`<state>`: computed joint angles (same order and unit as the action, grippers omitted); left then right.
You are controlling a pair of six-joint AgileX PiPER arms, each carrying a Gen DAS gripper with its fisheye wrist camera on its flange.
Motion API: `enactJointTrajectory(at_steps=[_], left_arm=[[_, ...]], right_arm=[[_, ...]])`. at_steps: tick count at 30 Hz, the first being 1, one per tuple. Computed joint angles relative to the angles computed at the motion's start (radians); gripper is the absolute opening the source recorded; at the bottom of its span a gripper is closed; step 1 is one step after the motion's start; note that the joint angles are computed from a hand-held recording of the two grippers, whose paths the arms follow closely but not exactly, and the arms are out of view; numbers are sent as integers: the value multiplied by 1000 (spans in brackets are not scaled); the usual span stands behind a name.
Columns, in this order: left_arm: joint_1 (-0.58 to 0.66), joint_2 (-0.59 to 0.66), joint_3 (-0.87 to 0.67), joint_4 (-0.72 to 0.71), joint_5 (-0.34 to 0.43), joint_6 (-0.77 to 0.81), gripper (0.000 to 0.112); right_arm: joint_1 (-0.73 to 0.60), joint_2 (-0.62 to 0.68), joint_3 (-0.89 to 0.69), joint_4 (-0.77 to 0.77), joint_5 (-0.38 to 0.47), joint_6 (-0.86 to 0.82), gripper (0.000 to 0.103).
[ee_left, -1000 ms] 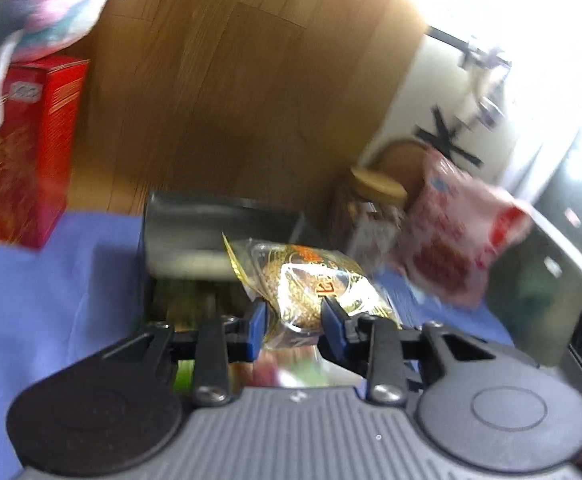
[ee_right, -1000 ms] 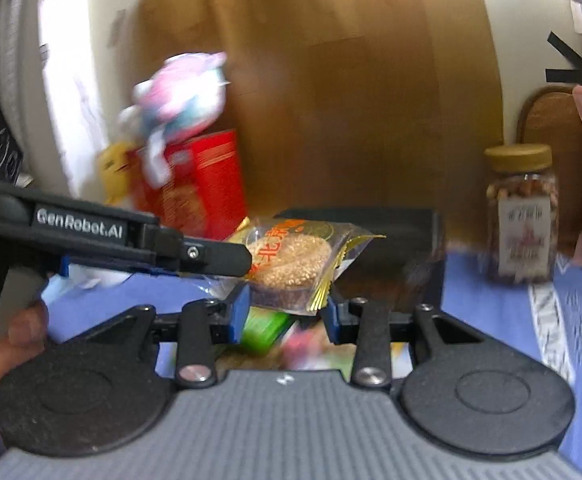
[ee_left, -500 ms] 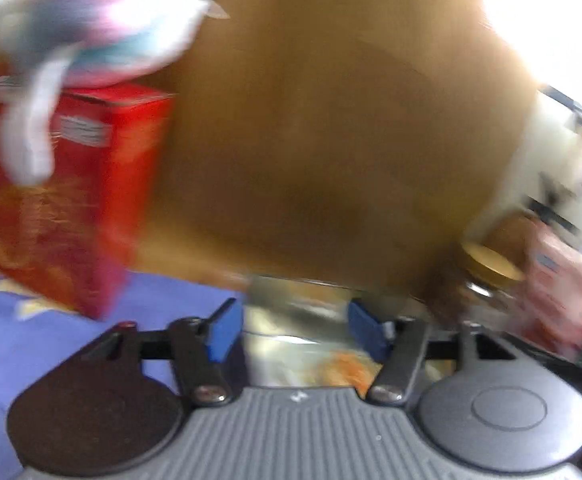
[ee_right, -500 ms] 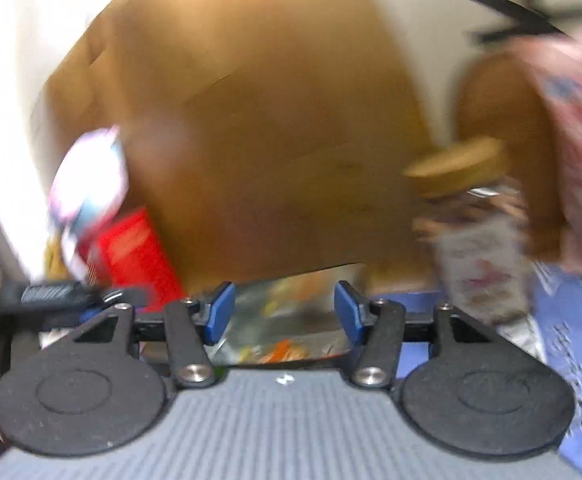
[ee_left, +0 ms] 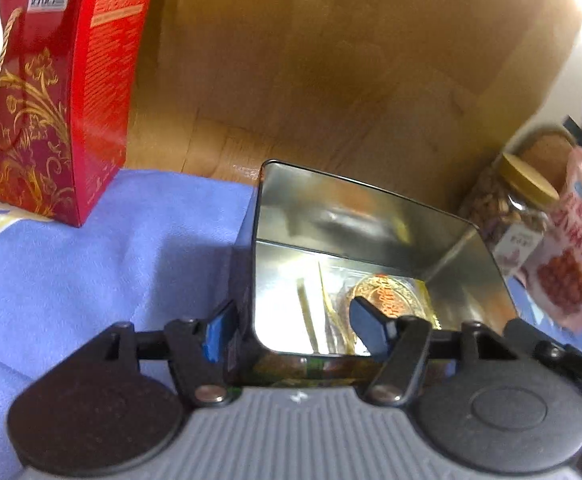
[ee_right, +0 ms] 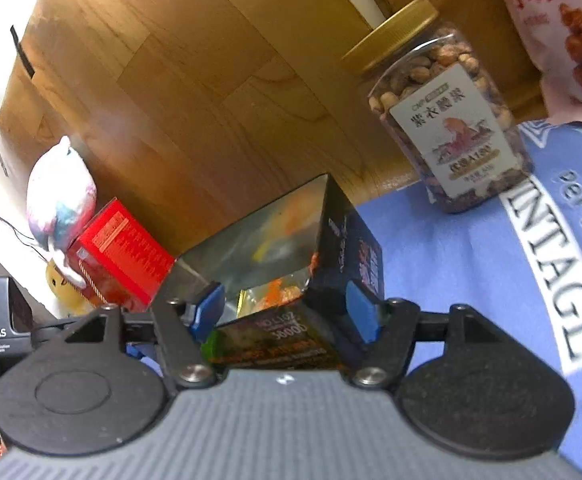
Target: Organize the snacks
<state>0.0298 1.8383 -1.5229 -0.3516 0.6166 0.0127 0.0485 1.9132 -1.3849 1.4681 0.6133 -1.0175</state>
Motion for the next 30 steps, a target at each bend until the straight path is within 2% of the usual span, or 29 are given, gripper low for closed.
enactJointTrajectory(at_steps=[2,3,5,6,7,9,11,13,15,18,20,21,22,23,25,28,29,30], left_arm=[[-16,-19,41,20,-47,-19,66],[-7,-22,48,-14,-54,-2,69],[22,-39,57,-85,-38,57,70],[34,-64,79,-95,-42,65,70],[47,-106,124,-105,-68,72,70],[84,-206,227,-176,-104,153,70],[125,-295,323,-294,-92,286,70],[140,-356,393,-365,-54,382,70],[130,-409,474,-413,-43,462,70],[94,-464,574,-435,-50,491,70],[80,-477,611,-421,-59,483,70],[84,-487,626,-418,-54,484,70],[92,-497,640,-429,-44,495,70],[108,-510,655,-456,-27,525,70],[148,-541,684,-511,18,608,70],[173,-577,710,-563,72,706,70],[173,-584,718,-575,83,730,70],[158,-592,729,-574,79,732,70]], right_arm=[[-3,-46,74,56,3,-53,71],[-9,-66,113,99,11,-105,71],[-40,-83,152,144,59,-145,70],[-62,-87,142,146,79,-128,70],[-66,-92,139,172,60,-147,71],[-82,-161,225,223,50,-241,70],[-115,-223,314,229,100,-306,67],[-94,-260,355,213,104,-366,64],[-47,-312,433,220,65,-487,62],[52,-338,488,224,-35,-619,57],[131,-325,484,206,-141,-669,30],[174,-316,479,184,-214,-702,29],[195,-317,481,160,-247,-707,27],[193,-326,486,108,-240,-671,26],[151,-351,504,19,-159,-639,26],[26,-407,543,-157,51,-651,26],[-4,-430,562,-197,74,-658,31],[-37,-464,600,-203,57,-687,38]])
